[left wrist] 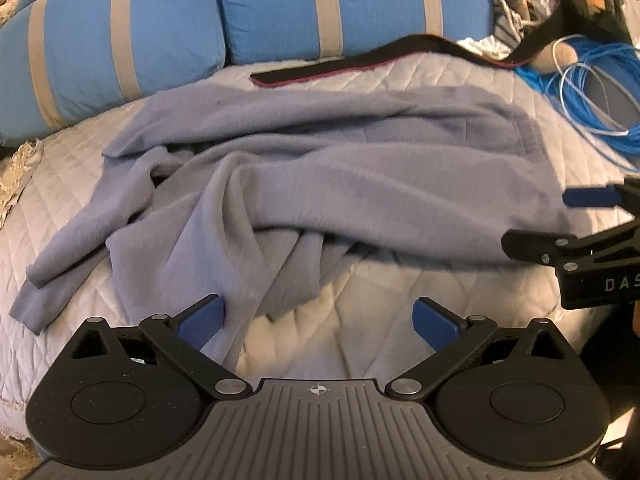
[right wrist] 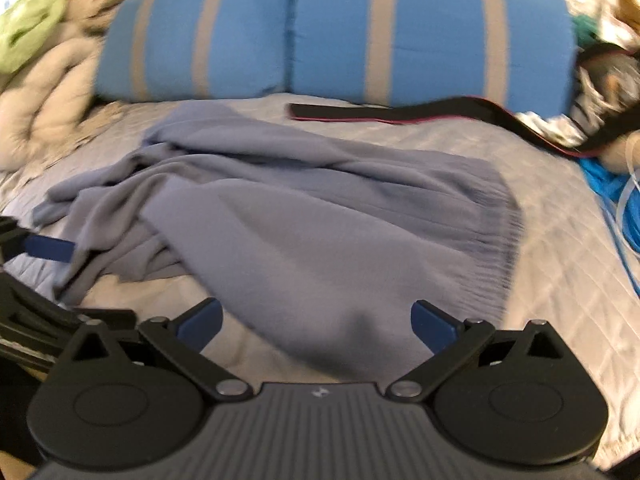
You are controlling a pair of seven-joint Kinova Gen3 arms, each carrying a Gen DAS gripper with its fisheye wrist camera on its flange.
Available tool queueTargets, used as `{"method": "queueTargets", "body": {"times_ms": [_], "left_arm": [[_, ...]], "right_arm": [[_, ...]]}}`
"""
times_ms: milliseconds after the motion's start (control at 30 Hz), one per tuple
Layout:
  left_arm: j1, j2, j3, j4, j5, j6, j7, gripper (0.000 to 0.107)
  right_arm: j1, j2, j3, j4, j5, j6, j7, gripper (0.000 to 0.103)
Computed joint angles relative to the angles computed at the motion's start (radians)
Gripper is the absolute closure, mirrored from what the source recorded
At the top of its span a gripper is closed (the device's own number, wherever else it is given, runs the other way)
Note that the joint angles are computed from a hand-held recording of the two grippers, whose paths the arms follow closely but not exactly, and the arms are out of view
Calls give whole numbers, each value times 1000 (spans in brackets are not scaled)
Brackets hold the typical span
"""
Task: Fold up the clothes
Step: 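Move both tools over the crumpled grey-blue sweatpants toward the waistband, then lower the right tool onto the sweatpants waistband edge and close it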
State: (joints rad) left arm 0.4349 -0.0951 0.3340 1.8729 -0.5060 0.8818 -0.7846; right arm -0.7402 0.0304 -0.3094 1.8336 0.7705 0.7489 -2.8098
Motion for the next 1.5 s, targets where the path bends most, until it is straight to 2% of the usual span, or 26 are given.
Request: {"method": "queueTargets", "body": {"times_ms": [133,400,700,767,900,967,1067,1100,1167,1233,1267,1333,1367,1500], "left_arm": [[1,-2,-7,-26,19,-21,-29,5],[7,41,-16,-113,40,-60,-76,5],[61,173,-70,-257,31,-94,-138,5],[74,198,-90,-277,36,-124,-149,5],[95,208,-136,-242,41,-250,-116,5],[75,212,-129,-236,81,-272,-150,5],[86,214,-170,-228,182,-302,-260,5],[62,208,-159,-209,220,-339,-300,5],[-25,198,-91,-177,300,-400,-382,5],[-74,195,-56,-171,382,-417,-460,5],[-71,196,-65,-174,421,-418,-499,5],[-32,194,-112,-173,469,-427,-545,5],[-32,193,-114,-174,490,-428,-571,5],[-41,190,-110,-180,555,-425,-666,5]], "right_arm": [[64,-21,-36,20,-20,-3,-29,0],[99,-55,-56,64,-6,-4,-48,0],[140,-73,-70,96,11,3,-76,0],[149,-67,-66,90,-5,18,-71,0],[171,-78,-51,107,-32,-11,-55,0],[184,-85,-49,124,-30,-36,-62,0],[225,-111,-61,195,58,-123,-170,0],[234,-123,-55,223,95,-164,-210,0],[274,-132,-76,255,164,-203,-288,0],[277,-131,-88,263,218,-184,-342,0],[274,-133,-87,267,230,-181,-349,0],[256,-140,-60,273,223,-195,-335,0],[247,-147,-35,279,202,-222,-312,0],[166,-187,144,319,47,-385,-222,0]]}}
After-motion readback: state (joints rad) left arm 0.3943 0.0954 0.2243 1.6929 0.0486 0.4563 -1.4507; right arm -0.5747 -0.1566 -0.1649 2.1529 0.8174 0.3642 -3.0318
